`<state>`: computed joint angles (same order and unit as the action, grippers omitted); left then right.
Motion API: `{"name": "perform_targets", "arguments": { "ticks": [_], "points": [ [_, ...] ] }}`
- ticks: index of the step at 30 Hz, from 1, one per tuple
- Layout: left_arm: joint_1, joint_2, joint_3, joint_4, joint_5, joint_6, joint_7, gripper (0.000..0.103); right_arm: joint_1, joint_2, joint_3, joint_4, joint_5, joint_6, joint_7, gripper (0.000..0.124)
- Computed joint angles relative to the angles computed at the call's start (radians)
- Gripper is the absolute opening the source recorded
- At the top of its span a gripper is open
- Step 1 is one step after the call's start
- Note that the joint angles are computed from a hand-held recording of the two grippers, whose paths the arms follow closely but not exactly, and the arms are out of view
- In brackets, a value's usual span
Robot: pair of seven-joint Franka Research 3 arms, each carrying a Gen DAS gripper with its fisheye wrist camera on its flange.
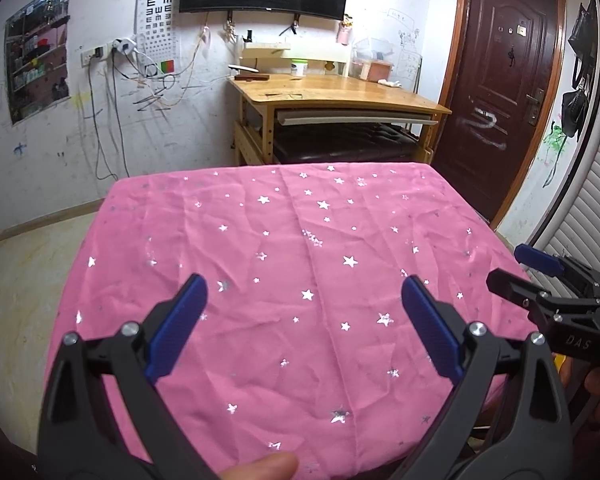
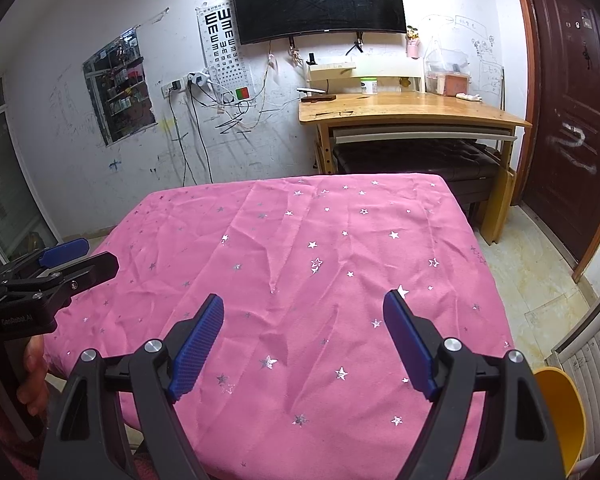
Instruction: Collect trash
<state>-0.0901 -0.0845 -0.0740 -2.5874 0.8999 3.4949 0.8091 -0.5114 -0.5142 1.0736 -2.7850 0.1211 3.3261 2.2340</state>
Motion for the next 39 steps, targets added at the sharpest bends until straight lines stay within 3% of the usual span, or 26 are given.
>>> {"name": "perform_targets", "arguments": {
  "ticks": [23, 39],
  "points": [
    [0.011, 0.011, 0.004, 0.019, 0.075, 0.002, -0.065, 0.094, 0.003, 0.002, -0.006, -0.003, -0.001, 0.002, -0.004, 0.076],
    [0.005, 0.013, -0.009, 0.006, 0.022, 0.001, -0.019, 0.094, -0.003, 0.008, -0.001, -0.003, 0.010, 0.009, -0.018, 0.076]
  ]
}}
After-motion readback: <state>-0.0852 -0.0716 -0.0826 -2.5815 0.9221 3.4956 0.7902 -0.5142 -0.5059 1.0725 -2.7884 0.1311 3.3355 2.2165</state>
